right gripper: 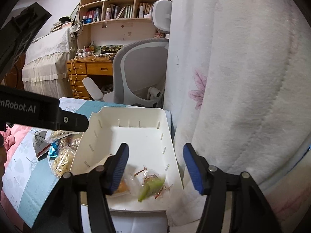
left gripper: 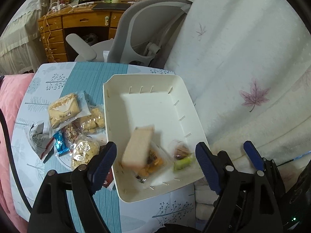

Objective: Organize snacks
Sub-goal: 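Open both tools to drop the wafer and green packets into the tray, then withdraw both tools from the tray back over the remaining snacks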

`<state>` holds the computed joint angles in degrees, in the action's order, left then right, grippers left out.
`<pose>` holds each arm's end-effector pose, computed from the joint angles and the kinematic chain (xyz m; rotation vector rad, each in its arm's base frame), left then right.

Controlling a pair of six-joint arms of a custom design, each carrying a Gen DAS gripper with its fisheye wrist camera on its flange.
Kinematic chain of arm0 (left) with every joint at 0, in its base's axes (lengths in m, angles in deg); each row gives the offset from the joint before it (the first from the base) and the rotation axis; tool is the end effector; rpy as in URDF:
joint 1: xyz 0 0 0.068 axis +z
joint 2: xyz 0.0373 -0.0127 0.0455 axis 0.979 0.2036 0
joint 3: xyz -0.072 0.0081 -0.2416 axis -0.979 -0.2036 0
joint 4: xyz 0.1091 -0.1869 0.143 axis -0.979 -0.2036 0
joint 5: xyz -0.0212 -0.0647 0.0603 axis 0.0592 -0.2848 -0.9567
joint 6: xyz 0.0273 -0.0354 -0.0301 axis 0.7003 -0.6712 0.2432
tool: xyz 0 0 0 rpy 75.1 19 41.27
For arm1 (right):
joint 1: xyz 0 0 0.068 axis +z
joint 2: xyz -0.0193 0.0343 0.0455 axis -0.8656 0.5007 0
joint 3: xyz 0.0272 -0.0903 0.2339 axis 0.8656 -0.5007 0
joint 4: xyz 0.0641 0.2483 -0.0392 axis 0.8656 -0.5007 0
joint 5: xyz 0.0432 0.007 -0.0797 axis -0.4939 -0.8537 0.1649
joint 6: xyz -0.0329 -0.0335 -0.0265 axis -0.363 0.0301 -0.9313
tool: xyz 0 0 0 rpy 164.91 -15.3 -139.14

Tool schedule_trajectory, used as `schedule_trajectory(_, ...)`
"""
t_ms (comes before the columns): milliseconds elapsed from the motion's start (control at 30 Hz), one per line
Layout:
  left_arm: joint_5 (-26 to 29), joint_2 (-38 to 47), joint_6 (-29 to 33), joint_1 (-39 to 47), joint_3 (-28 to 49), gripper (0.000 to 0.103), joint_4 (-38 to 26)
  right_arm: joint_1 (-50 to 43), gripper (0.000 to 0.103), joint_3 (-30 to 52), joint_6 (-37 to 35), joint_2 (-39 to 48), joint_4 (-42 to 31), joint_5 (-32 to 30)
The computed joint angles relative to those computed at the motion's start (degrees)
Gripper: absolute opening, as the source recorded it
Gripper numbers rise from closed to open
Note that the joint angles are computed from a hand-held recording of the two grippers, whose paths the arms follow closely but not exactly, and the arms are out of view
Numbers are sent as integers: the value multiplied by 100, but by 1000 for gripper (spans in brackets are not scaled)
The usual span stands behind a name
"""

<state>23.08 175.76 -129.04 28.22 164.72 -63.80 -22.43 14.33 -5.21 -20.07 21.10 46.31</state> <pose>0.2048 -0.2346 0.3648 -0.0476 2.6157 -0.4211 0.1535 0.0975 0.3448 -0.2250 2.2270 -0.0691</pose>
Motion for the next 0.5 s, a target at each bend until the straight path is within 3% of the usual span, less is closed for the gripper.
schedule_trajectory(300,346,-351,-365,185,-588,82,-53,-67,61,-47,142,58,-87,-152)
schedule_trajectory(500,689,-850,-643,201,-1416,82,-17,-103,63,-105,704,157,-344,-513)
